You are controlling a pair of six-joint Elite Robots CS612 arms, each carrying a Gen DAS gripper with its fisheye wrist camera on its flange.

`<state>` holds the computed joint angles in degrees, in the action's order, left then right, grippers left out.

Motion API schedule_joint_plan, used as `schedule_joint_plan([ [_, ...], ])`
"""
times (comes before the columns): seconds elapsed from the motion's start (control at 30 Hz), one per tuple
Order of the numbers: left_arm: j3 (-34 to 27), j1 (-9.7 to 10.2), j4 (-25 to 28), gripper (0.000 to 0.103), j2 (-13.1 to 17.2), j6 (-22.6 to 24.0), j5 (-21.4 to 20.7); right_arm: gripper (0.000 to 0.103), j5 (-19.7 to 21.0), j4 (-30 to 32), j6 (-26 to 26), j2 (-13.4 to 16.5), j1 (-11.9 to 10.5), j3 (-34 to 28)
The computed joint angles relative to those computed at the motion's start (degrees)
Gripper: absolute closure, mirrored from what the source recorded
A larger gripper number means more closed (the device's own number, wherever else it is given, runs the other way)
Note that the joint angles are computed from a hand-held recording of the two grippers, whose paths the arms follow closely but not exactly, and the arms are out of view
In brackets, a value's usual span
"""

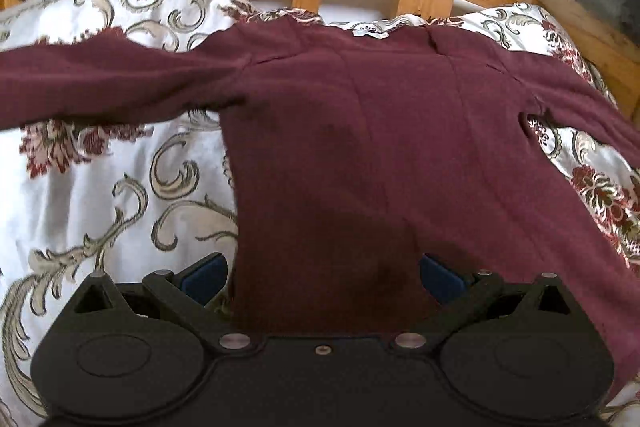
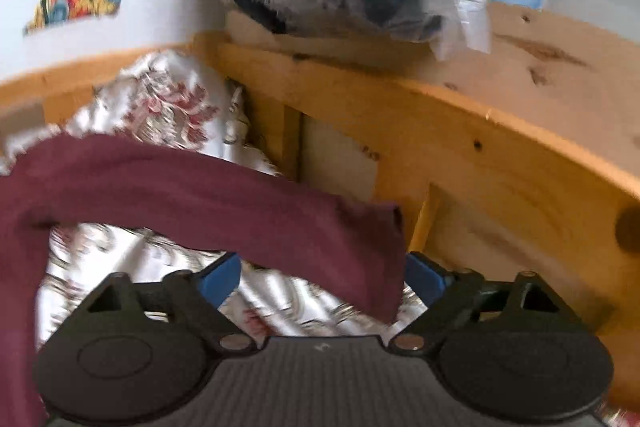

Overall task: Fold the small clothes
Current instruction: 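Reach the right tool to the sleeve cuff and grasp it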

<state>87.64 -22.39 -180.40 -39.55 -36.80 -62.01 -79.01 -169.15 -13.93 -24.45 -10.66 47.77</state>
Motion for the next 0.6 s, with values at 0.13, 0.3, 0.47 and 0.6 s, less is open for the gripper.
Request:
schedule_joint_plan([
  [0.13, -0.08, 0.33, -2.08, 0.001, 0.2, -0.59, -1.02, 0.022, -5.99, 2.71, 0.92, 1.6, 1.06, -2.91],
  [0.3, 0.05, 0.35, -3.56, 0.001, 0.36, 1.35, -1.1, 0.024, -10.94, 2.36, 4.04, 4.15, 1.61, -6.72],
  [0.47, 0.4, 0.41, -4.29, 0.001, 0.12, 1.23, -1.25, 0.041, -11.36, 8.28, 10.62, 5.98, 1.14, -11.53],
  [0.6, 0.82, 0.3, -5.22, 0.001, -0.18, 1.11, -0.05, 0.083, -11.66, 11.14, 11.37, 6.61, 1.03, -13.27],
])
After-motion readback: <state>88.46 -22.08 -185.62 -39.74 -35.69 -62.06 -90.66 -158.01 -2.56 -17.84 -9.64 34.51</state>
